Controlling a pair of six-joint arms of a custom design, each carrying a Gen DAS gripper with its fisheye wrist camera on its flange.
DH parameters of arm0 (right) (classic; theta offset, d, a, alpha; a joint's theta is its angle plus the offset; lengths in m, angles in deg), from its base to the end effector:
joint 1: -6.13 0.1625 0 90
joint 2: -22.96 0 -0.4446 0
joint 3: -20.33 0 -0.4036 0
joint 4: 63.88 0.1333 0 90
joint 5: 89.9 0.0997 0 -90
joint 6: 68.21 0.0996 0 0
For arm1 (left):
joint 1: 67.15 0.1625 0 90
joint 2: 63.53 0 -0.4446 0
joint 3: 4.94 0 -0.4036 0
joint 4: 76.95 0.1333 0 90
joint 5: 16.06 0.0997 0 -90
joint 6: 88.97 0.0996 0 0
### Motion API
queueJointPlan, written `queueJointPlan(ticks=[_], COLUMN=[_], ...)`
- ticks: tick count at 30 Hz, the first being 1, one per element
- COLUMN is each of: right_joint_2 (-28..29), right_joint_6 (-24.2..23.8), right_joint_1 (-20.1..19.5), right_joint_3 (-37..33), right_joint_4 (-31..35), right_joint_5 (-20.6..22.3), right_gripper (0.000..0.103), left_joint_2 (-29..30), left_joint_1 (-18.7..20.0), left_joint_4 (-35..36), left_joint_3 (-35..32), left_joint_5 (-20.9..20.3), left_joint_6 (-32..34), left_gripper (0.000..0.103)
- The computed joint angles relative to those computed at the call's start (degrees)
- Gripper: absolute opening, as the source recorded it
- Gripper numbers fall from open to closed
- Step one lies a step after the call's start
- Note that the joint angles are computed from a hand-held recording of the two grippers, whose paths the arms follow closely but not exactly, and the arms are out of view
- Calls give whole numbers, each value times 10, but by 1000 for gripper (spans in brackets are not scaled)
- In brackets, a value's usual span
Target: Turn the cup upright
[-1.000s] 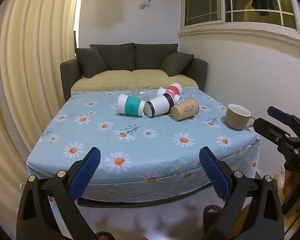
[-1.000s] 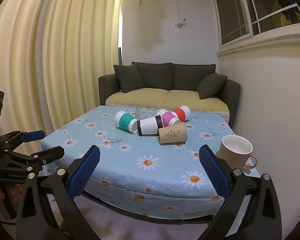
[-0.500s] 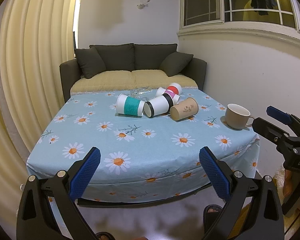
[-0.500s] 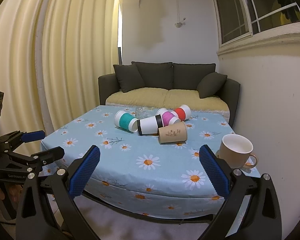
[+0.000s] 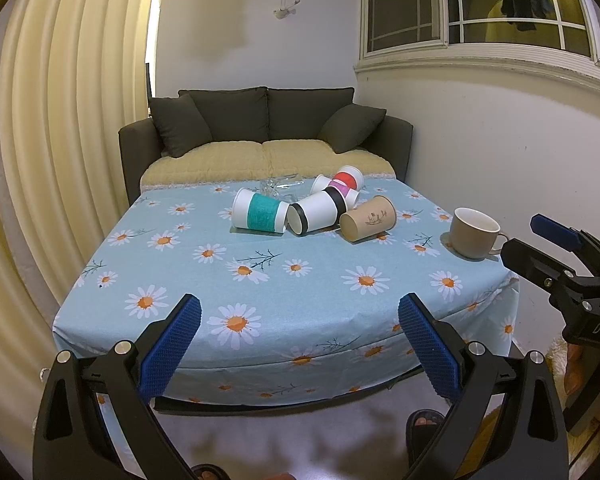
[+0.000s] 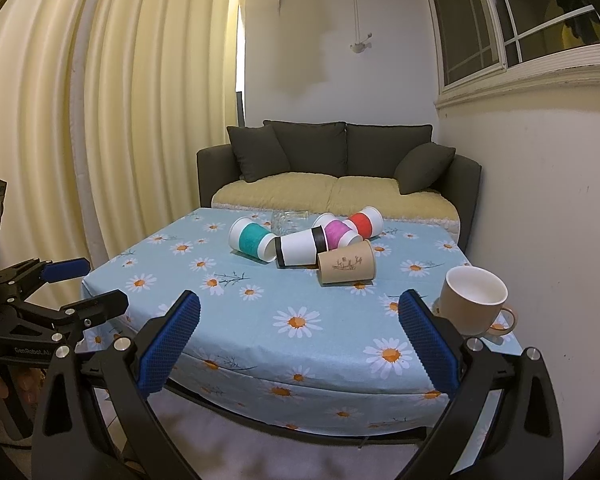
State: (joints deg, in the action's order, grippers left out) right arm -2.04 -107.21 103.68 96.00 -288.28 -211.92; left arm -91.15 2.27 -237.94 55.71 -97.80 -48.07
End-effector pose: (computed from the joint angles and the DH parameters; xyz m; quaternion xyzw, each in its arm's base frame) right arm 0.1788 -0.7365 0.1281 0.1138 -0.7303 0.5618 0.3716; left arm -0.1682 -0.8678 0.1322 0.4620 0.8226 -0.3073 0.1243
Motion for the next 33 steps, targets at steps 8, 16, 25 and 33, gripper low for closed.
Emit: queueJointPlan(ticks=[8, 16, 25, 33], right_joint_2=[1, 4, 3, 4], right_joint_6=[1, 0, 1, -2], right_joint_1=[1, 2, 3, 3], right_joint_3=[0, -5, -5, -4], right_joint_4=[1, 4, 6, 5], right_joint_5=[-2, -5, -6, -7], right_gripper=[98, 98, 98, 98], left_joint_2=[-1, 0, -1, -2], left_joint_1=[0, -1, -1, -1], left_joint_4=[0, -3, -4, -6], left_joint_3=[1, 3, 6, 9], left_joint_5=[1, 3, 1, 0], left_joint_6=[0, 1, 2, 1], left_gripper=[97, 97, 97, 97])
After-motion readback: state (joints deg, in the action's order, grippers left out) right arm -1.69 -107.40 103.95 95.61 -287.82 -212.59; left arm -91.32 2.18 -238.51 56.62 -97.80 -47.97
